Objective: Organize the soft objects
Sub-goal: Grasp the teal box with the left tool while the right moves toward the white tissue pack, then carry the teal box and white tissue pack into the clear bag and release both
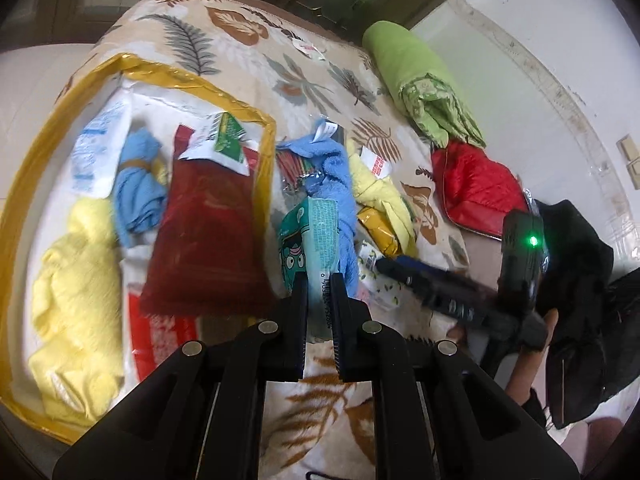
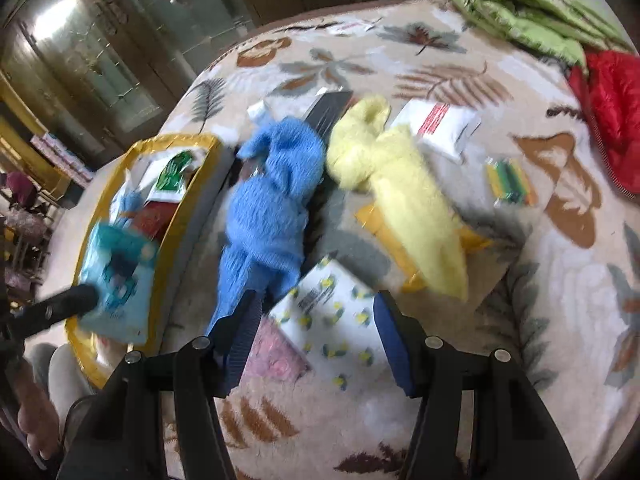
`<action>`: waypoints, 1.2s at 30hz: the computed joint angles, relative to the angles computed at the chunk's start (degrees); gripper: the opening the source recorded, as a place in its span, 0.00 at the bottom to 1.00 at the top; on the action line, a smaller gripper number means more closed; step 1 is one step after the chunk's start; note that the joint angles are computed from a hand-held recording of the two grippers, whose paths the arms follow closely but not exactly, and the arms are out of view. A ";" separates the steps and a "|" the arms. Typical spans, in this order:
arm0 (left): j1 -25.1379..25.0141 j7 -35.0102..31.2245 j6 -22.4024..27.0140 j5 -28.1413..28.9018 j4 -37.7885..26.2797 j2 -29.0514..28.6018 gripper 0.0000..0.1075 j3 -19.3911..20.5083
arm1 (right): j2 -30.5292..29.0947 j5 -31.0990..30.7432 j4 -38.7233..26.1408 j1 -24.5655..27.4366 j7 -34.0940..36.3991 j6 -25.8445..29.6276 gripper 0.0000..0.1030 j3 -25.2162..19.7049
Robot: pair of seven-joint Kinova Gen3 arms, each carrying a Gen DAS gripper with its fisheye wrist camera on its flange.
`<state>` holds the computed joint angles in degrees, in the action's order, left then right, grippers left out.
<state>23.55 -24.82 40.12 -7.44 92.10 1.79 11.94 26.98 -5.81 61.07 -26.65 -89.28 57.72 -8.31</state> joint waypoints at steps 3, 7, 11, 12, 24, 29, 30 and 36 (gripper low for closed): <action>-0.01 1.40 -1.41 -0.10 1.77 -1.27 0.09 0.09 | 3.18 2.07 -4.21 -1.41 -2.28 3.30 0.57 1.53; -0.11 3.52 -2.33 -2.58 3.17 -3.20 0.09 1.13 | 1.82 -0.91 -0.56 0.58 -0.48 3.17 0.57 -0.35; -1.06 3.98 -4.44 -1.77 5.40 -4.87 0.09 1.68 | -2.73 2.75 7.24 -2.57 -4.42 -1.36 0.57 1.33; -1.29 3.28 -4.63 -0.97 5.64 -5.04 0.09 1.72 | -2.87 4.48 7.50 -3.84 -6.55 -1.57 0.57 2.14; -4.69 8.25 -0.33 -5.07 7.79 -11.37 0.09 5.75 | -6.56 13.51 13.00 -7.88 -20.04 -5.78 0.46 3.23; -7.81 10.97 2.81 -6.29 9.66 -14.97 0.09 8.47 | -12.31 16.83 19.72 -8.37 -26.53 -11.86 0.46 2.66; -8.55 11.72 3.60 -6.75 9.99 -15.66 0.09 9.34 | -12.66 17.56 20.05 -8.48 -27.89 -12.77 0.46 2.41; -12.42 14.99 7.25 -7.33 12.10 -19.81 0.09 13.10 | -19.14 13.29 25.17 -6.35 -27.01 -18.17 0.46 -1.82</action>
